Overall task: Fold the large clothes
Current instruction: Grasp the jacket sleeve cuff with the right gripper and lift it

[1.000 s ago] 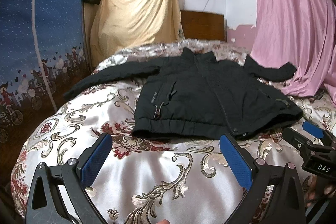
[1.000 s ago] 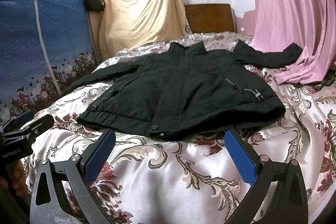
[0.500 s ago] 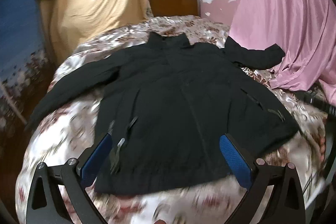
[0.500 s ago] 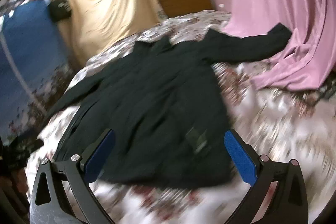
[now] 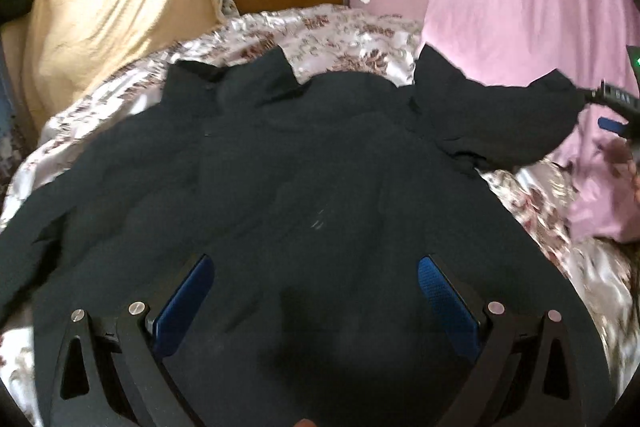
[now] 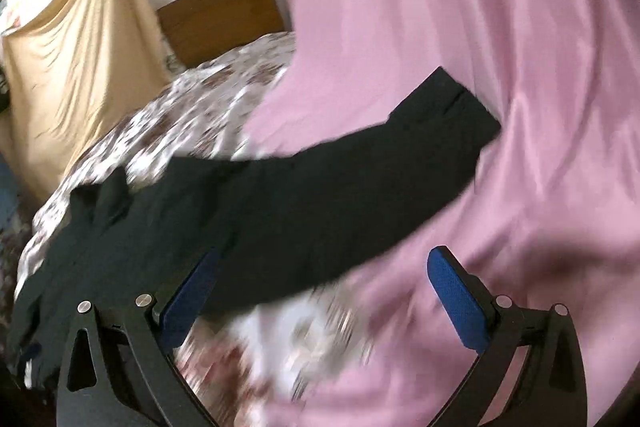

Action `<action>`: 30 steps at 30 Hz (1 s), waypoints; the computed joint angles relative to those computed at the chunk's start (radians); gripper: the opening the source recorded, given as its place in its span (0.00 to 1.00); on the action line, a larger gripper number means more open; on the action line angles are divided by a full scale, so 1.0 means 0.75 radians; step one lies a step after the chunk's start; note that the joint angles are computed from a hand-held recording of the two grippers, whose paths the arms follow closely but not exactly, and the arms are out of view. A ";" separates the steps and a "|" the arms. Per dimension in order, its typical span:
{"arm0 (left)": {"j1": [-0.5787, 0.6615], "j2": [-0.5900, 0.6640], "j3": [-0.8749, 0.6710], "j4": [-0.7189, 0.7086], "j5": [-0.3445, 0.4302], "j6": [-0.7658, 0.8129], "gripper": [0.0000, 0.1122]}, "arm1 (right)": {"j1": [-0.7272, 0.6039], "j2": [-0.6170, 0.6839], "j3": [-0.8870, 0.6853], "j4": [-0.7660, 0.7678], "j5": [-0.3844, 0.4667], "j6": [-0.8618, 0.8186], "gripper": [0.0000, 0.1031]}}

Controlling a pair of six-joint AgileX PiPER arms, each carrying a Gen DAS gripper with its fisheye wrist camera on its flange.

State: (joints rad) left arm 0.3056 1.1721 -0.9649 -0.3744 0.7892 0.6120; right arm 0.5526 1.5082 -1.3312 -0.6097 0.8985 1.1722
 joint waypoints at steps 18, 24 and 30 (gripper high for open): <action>-0.265 0.371 -0.087 0.313 -0.106 -0.343 0.92 | -0.366 0.558 -0.332 0.032 -0.178 0.125 0.13; -0.190 0.392 -0.108 0.160 -0.067 -0.217 0.92 | -0.242 0.508 -0.404 -0.123 -0.121 0.097 0.07; 0.016 0.432 -0.229 -0.134 0.148 0.024 0.92 | -0.031 0.609 -0.857 -0.058 0.017 -0.245 0.07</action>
